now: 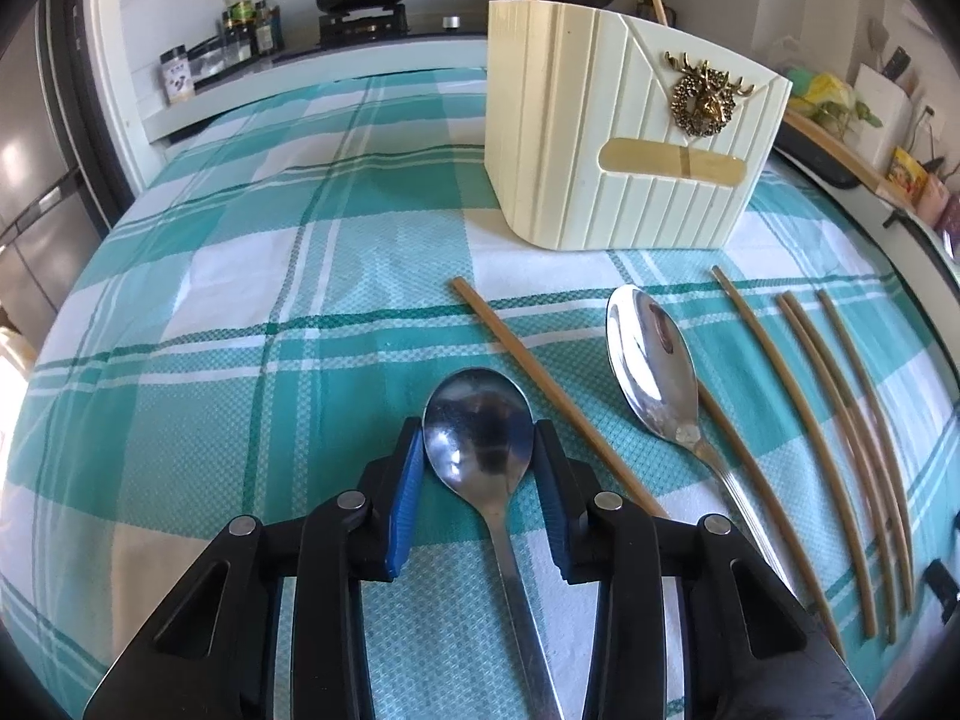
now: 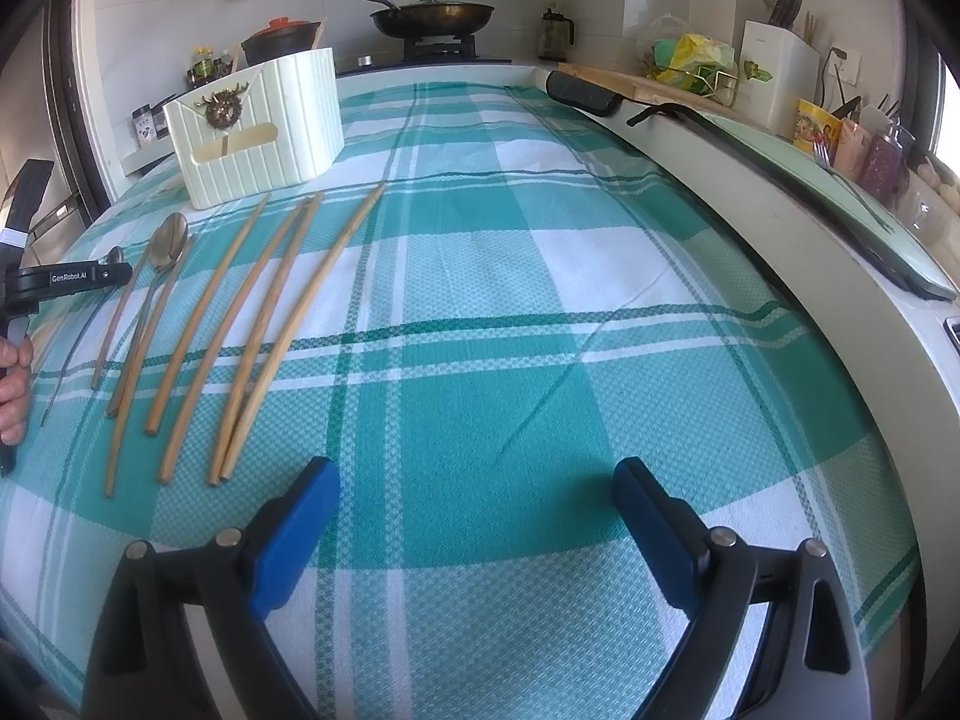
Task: Organize utensils
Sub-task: 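Lower the left tool onto the steel spoon handle and close it, then lift the spoon with the left tool while the right tool grasps a wooden chopstick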
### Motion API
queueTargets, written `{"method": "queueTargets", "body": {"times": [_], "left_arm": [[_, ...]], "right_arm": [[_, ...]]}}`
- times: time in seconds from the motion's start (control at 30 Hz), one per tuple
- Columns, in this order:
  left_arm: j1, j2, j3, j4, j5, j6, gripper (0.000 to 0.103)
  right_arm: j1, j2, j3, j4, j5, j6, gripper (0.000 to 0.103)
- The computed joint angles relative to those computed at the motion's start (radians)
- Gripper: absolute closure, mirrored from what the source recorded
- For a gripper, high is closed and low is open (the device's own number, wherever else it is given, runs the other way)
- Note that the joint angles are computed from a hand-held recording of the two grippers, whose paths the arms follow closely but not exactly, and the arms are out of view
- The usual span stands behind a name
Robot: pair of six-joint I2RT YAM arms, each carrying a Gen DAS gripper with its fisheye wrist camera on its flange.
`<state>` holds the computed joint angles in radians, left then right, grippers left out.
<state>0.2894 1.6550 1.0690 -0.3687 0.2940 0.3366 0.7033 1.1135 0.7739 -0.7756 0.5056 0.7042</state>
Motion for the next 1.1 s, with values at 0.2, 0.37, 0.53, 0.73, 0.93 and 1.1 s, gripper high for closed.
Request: {"method": "queueTargets", "body": {"times": [0.2,0.37,0.53,0.73,0.93,1.1], "left_arm": [[0.025,-0.023,-0.021,-0.016,0.031,0.048,0.068],[0.031,-0.034,-0.038,-0.005,0.039,0.052,0.068],[0.034,-0.036,-0.039,-0.005,0.039,0.054,0.068],[0.034,-0.033,-0.037,-0.006,0.04,0.054,0.068],[0.034,-0.033,-0.036,-0.007,0.041,0.052,0.068],[0.034,-0.033,-0.036,-0.008,0.041,0.052,0.068]], "right_arm": [[-0.074,0.017,0.046,-0.039,-0.093,-0.076,0.009],[-0.125,0.047,0.065,-0.023,-0.087,-0.127,0.009],[-0.227,0.104,0.125,0.002,-0.157,-0.207,0.009],[-0.236,0.17,0.17,0.055,-0.187,-0.257,0.009],[-0.306,0.217,0.223,0.116,-0.301,-0.259,0.034],[-0.364,0.382,0.382,0.13,-0.506,-0.248,0.057]]}}
